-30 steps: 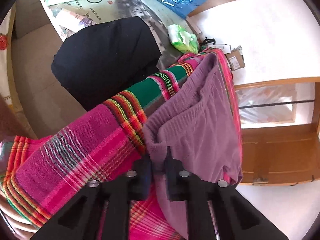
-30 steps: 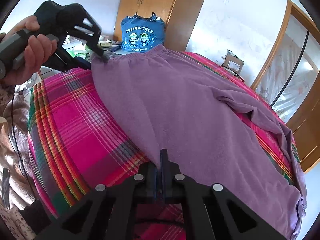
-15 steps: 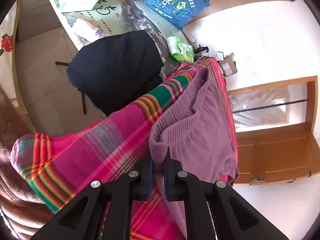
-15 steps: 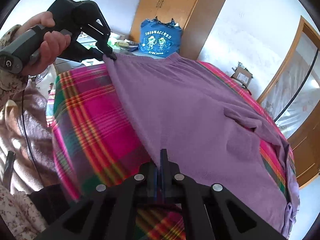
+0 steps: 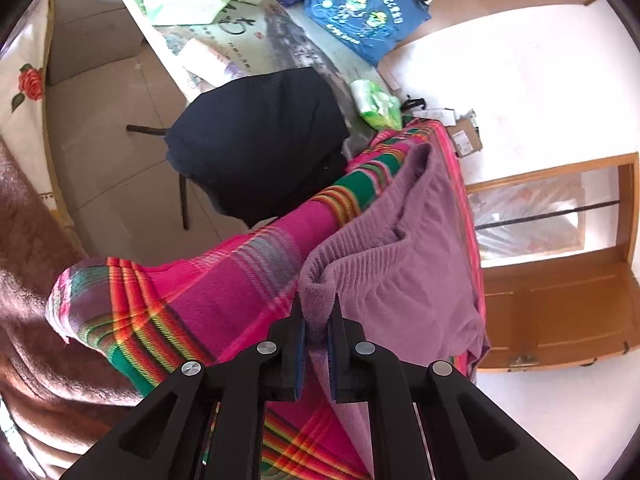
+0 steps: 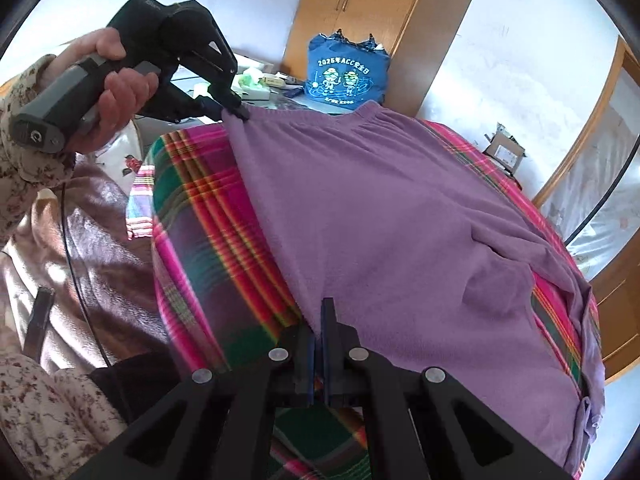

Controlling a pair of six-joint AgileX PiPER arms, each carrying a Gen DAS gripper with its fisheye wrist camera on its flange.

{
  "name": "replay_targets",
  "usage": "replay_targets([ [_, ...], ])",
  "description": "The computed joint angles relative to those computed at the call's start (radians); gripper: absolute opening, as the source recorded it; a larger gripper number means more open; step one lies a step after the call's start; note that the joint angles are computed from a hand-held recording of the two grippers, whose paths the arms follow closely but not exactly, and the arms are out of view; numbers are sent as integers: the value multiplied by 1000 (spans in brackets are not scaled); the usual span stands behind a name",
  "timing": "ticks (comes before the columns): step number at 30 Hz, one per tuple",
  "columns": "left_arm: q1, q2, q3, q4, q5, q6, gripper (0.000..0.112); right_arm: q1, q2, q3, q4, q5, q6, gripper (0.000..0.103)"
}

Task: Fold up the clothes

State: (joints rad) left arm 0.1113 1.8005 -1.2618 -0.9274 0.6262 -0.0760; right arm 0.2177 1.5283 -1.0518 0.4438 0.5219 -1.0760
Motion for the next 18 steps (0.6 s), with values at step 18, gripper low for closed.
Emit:
replay_targets([
  [18, -30, -74, -97, 334, 22, -161, 27, -202, 126, -301, 243, 521, -143, 12],
])
